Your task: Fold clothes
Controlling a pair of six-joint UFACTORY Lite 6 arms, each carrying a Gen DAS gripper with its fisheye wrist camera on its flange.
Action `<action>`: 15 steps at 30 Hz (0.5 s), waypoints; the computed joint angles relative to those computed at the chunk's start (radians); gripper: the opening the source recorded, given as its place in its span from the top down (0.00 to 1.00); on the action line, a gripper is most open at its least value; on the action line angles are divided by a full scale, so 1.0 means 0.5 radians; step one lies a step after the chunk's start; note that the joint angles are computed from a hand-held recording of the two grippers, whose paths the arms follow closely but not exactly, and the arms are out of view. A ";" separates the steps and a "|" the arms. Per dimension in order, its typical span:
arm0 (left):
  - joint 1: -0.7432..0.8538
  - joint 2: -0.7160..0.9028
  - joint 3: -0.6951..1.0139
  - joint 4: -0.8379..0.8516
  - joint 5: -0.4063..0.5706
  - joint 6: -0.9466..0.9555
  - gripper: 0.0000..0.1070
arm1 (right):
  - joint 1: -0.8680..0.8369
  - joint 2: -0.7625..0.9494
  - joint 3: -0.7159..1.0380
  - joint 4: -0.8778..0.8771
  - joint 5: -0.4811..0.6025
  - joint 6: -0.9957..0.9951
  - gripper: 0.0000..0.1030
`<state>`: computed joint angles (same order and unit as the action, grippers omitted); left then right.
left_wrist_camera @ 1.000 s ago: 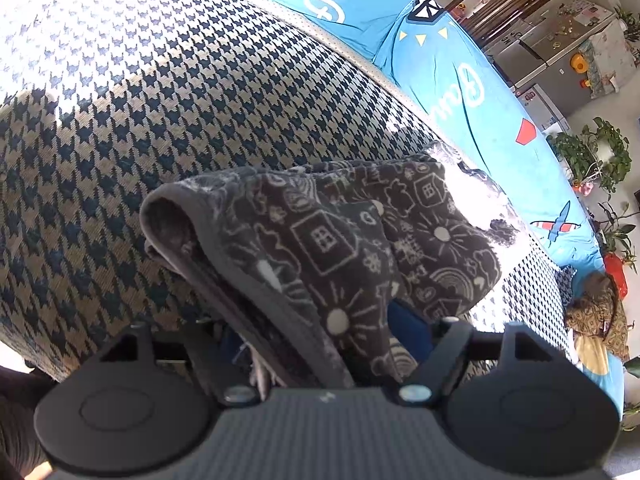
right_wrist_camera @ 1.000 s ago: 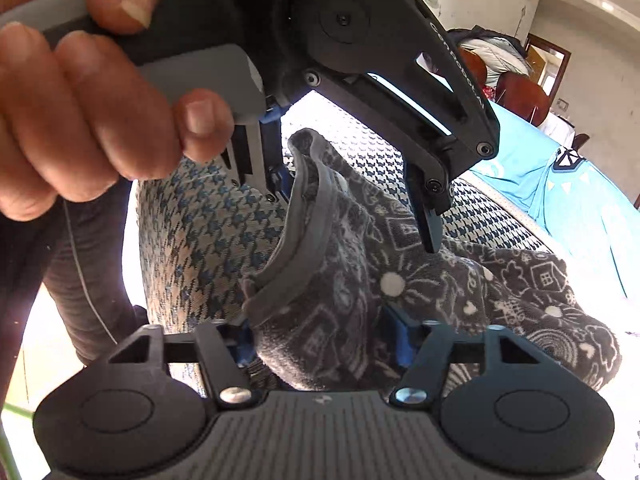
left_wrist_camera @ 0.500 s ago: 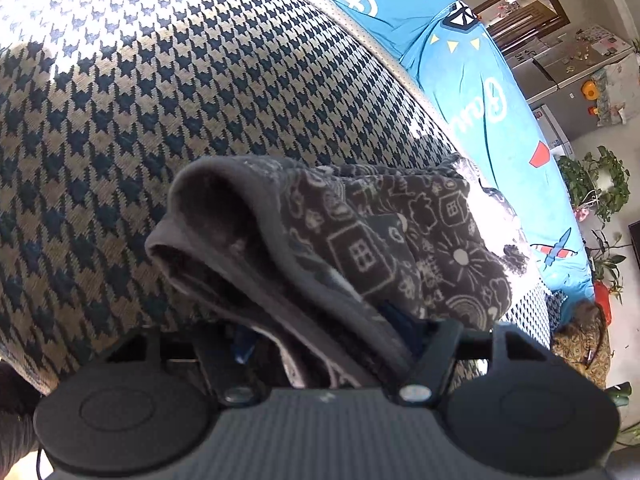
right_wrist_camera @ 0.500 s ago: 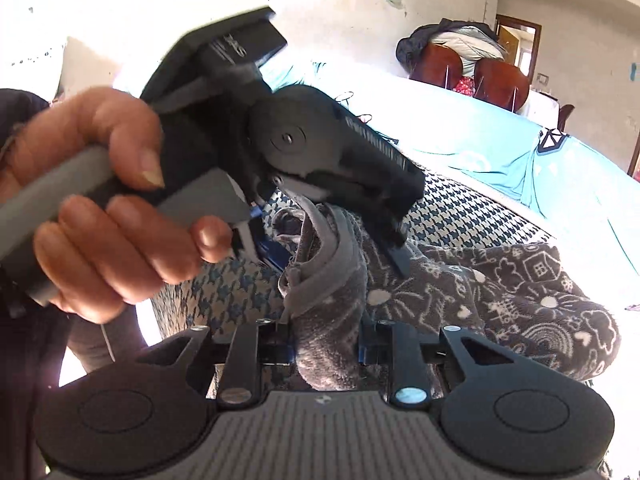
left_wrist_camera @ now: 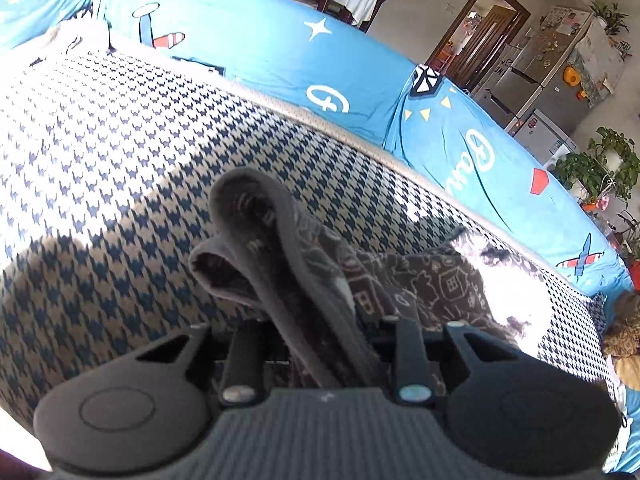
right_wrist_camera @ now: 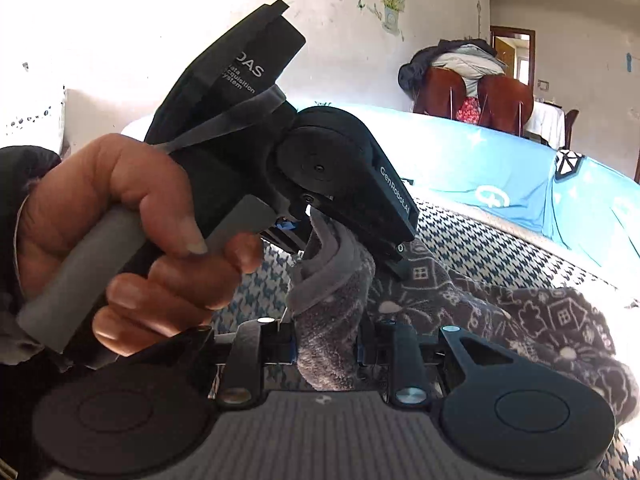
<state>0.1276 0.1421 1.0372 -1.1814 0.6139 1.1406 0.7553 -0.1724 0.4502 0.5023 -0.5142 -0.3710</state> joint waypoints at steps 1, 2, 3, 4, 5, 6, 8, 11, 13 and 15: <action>0.029 0.027 0.074 0.036 0.027 -0.023 0.77 | -0.012 0.050 0.057 -0.054 -0.008 0.052 0.76; 0.057 0.053 0.148 0.074 0.049 -0.048 0.77 | -0.032 0.102 0.117 -0.125 -0.013 0.122 0.76; 0.084 0.077 0.220 0.114 0.064 -0.073 0.77 | -0.049 0.155 0.179 -0.188 -0.017 0.183 0.76; 0.106 0.105 0.294 0.150 0.074 -0.098 0.77 | -0.063 0.213 0.249 -0.244 -0.020 0.233 0.76; 0.117 0.146 0.381 0.186 0.075 -0.131 0.77 | -0.078 0.277 0.323 -0.303 -0.023 0.284 0.76; 0.121 0.200 0.478 0.223 0.074 -0.173 0.77 | -0.093 0.337 0.394 -0.363 -0.026 0.340 0.76; 0.146 0.299 0.657 0.308 0.096 -0.257 0.77 | -0.126 0.452 0.529 -0.512 -0.026 0.503 0.76; 0.143 0.446 0.872 0.471 0.079 -0.392 0.77 | -0.177 0.612 0.709 -0.766 -0.016 0.810 0.76; 0.095 0.532 0.950 0.638 0.000 -0.523 0.73 | -0.208 0.712 0.797 -0.888 -0.012 0.960 0.74; 0.030 0.556 0.922 0.808 -0.158 -0.666 0.64 | -0.207 0.776 0.829 -0.861 0.007 0.963 0.71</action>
<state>0.1425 0.4199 1.4983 -0.7772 0.5350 0.8077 0.6519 0.2154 0.8646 0.0716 -0.5106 0.1107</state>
